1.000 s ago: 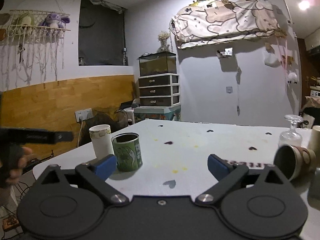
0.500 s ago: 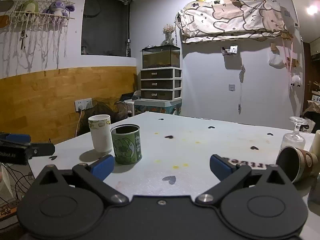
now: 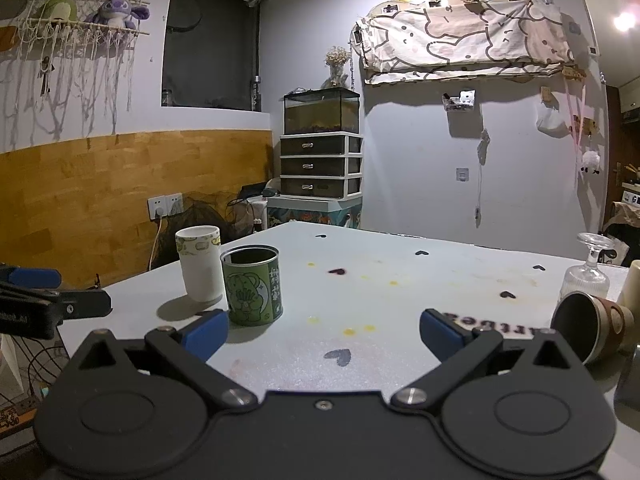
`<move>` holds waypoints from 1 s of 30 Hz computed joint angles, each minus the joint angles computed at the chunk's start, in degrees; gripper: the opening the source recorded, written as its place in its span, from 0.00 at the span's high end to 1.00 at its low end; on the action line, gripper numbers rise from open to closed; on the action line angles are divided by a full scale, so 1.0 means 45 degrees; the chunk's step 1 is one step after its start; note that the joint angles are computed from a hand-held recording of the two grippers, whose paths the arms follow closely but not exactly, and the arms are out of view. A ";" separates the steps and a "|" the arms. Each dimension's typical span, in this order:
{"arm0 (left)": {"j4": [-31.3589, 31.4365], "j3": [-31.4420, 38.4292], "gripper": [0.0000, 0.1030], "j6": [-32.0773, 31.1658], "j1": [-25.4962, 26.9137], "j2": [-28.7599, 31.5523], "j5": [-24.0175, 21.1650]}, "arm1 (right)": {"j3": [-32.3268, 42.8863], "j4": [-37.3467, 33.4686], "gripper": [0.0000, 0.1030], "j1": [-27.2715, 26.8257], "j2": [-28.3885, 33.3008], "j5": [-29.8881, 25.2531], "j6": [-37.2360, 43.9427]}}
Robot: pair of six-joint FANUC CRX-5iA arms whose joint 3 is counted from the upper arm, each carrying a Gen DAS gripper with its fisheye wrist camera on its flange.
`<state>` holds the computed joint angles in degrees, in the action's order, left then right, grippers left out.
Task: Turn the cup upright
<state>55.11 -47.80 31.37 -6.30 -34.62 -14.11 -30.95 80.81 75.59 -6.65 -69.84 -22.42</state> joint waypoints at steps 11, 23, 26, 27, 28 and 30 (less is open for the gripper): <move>-0.0143 0.0028 0.00 0.0129 0.0081 -0.0004 -0.0109 | 0.0005 0.0075 0.00 0.0017 0.0090 0.0063 -0.0075; -0.0090 0.0022 0.00 0.0065 0.0058 0.0083 -0.0059 | 0.0008 0.0079 0.00 0.0035 0.0072 0.0034 -0.0078; -0.0090 0.0022 0.00 0.0065 0.0058 0.0083 -0.0059 | 0.0013 0.0075 0.00 0.0038 0.0077 0.0035 -0.0072; -0.0101 0.0029 0.00 0.0072 0.0067 0.0085 -0.0068 | 0.0011 0.0074 0.00 0.0033 0.0072 0.0033 -0.0062; -0.0101 0.0029 0.00 0.0072 0.0067 0.0085 -0.0068 | 0.0011 0.0074 0.00 0.0033 0.0072 0.0033 -0.0062; -0.0104 0.0034 0.00 0.0072 0.0074 0.0086 -0.0079 | 0.0008 0.0084 0.00 0.0029 0.0070 0.0042 -0.0067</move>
<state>54.64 -47.64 31.70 -5.97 -34.23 -14.47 -30.91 81.18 75.72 -6.34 -69.66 -22.72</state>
